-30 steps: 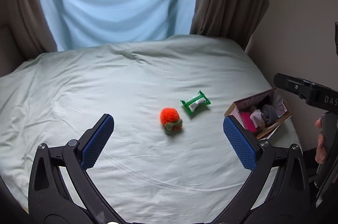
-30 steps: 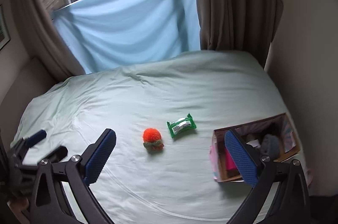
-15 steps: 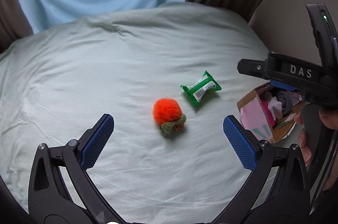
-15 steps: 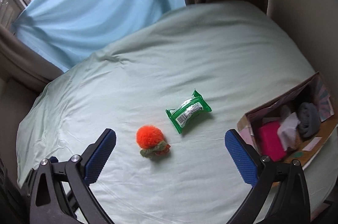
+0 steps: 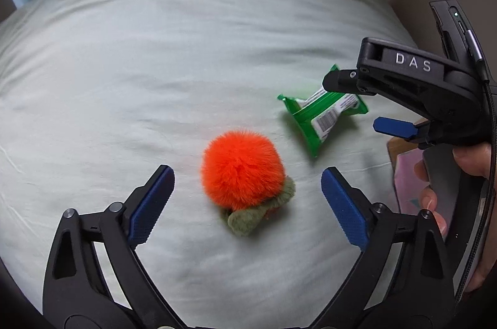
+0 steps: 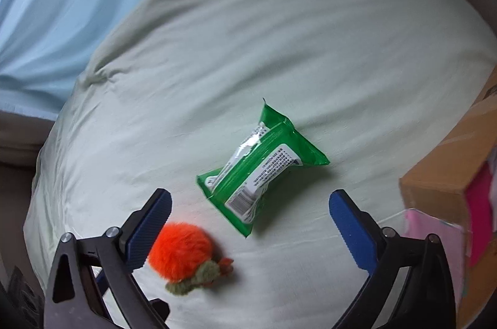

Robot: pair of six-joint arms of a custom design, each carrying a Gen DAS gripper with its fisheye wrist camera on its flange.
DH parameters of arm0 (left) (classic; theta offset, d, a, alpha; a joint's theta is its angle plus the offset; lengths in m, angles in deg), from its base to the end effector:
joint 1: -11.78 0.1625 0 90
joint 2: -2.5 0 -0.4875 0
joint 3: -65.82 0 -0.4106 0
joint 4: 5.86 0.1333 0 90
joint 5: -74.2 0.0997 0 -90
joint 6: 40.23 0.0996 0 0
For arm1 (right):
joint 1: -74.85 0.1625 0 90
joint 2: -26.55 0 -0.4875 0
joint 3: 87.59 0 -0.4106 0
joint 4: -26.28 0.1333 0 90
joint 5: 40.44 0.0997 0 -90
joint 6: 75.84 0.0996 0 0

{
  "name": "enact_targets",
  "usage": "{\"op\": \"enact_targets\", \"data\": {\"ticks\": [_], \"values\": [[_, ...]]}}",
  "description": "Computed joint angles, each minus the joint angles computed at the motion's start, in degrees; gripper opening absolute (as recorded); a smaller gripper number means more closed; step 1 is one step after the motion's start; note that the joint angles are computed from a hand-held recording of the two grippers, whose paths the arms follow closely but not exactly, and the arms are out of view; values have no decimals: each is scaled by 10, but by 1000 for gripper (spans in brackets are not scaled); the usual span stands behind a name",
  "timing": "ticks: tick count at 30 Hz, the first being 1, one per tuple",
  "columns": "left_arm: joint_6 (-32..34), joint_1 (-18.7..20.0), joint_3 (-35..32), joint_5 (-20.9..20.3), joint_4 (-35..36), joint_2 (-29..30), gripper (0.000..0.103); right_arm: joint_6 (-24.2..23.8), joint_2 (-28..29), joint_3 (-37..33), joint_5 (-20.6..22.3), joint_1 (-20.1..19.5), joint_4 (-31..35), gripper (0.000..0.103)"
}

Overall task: Organize soft objects
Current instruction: 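Grasp the orange pompom with the left tool while the right tool grasps the green packet, then carry the orange pompom and green packet into the box and release both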

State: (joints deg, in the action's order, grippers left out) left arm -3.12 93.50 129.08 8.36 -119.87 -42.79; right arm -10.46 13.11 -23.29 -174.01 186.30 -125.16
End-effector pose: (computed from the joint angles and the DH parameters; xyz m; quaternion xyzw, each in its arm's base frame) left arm 0.0510 -0.8585 0.3024 0.3666 0.9051 0.0021 0.2152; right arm 0.3690 -0.7624 -0.0953 -0.3776 -0.8447 0.3162 0.2096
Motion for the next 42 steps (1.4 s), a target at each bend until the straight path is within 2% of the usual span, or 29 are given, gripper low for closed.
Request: {"op": "enact_targets", "data": {"ticks": [2,4,8,10,11,13,15,17,19,25,27,34,42], "values": [[-4,4,1,7,-6,9,93,-2,3,4,10,-9,-19,96],[-10,7,-1,10,-5,17,91,-6,6,6,14,-16,-34,89],[-17,10,-2,17,-11,29,84,-7,13,0,16,-27,-45,86],[-16,10,1,21,-19,33,76,-16,16,-7,12,-29,-42,72],[-15,10,1,24,-20,35,74,-26,19,-13,10,-30,-34,69],[-12,11,1,28,-21,39,56,-35,23,-24,9,-30,-15,60],[-8,11,7,35,-27,39,48,-45,28,-35,3,-29,7,56],[0,11,17,37,-41,36,45,-57,33,-45,-5,-25,25,54],[3,11,19,37,-46,36,38,-68,37,-50,-10,-22,32,47],[9,11,15,28,-54,35,35,-101,48,-69,-36,-16,47,32],[8,9,11,24,-53,33,35,-115,49,-70,-36,-14,41,30],[6,-3,14,10,-58,9,35,-132,47,-81,-44,2,27,30],[1,-22,41,-9,-61,-51,35,-141,25,-77,-73,48,28,30]]}}
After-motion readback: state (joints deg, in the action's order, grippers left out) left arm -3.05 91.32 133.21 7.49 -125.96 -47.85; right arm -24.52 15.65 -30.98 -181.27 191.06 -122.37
